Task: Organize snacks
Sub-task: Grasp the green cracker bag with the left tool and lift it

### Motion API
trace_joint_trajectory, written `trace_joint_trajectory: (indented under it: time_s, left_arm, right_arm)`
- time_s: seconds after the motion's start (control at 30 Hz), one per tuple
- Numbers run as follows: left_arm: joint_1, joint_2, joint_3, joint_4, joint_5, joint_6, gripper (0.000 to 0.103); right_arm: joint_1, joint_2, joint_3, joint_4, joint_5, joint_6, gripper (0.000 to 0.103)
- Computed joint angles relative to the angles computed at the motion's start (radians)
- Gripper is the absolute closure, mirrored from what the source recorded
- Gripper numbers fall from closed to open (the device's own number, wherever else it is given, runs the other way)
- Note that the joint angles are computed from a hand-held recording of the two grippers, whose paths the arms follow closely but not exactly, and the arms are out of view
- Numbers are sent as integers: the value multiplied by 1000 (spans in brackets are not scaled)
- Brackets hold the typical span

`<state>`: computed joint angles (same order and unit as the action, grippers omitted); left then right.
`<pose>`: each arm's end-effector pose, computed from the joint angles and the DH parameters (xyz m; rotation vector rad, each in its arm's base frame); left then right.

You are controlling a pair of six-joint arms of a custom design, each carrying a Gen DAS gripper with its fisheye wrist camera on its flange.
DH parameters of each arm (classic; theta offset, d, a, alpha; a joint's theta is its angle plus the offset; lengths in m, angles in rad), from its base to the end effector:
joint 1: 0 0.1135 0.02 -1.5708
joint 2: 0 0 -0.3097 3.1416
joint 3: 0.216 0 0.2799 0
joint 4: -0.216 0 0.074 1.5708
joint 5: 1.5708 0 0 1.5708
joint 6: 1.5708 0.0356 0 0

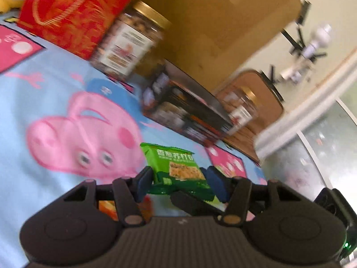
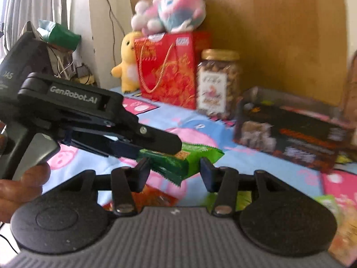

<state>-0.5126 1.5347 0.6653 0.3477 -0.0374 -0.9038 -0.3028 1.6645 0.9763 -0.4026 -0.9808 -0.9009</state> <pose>0.2848 -0.1588 0.1982 -0.4506 2.1521 -0.7963 0.3348 -0.0736 0.2113 -0.8960 1.9591 0.6441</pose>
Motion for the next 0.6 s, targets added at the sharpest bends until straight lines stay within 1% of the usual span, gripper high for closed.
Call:
trace_joint_trajectory:
  time_s: [0.1, 0.2, 0.3, 0.37, 0.43, 0.5, 0.6]
  left_arm:
    - [-60, 64, 39, 21, -6, -2, 49]
    - [-103, 141, 100, 0, -12, -7, 50]
    - [-136, 190, 152, -50, -52, -10, 50]
    - [-152, 193, 169, -83, -87, -15, 50]
    - [-162, 178, 163, -94, -113, -25, 48]
    - [-168, 154, 148, -94, -136, -33, 48]
    - [-165, 143, 151, -101, -142, -28, 47]
  right_arm:
    - [-86, -7, -7, -38, -12, -86, 51]
    - [-154, 18, -6, -52, -11, -153, 51]
    - [-187, 77, 34, -103, 10, -193, 51]
    - [-197, 94, 34, -97, 25, -195, 50]
    - [-214, 108, 47, -155, 20, -232, 49]
    - [-228, 114, 53, -185, 3, -266, 45]
    - [-243, 108, 46, -204, -11, -306, 43]
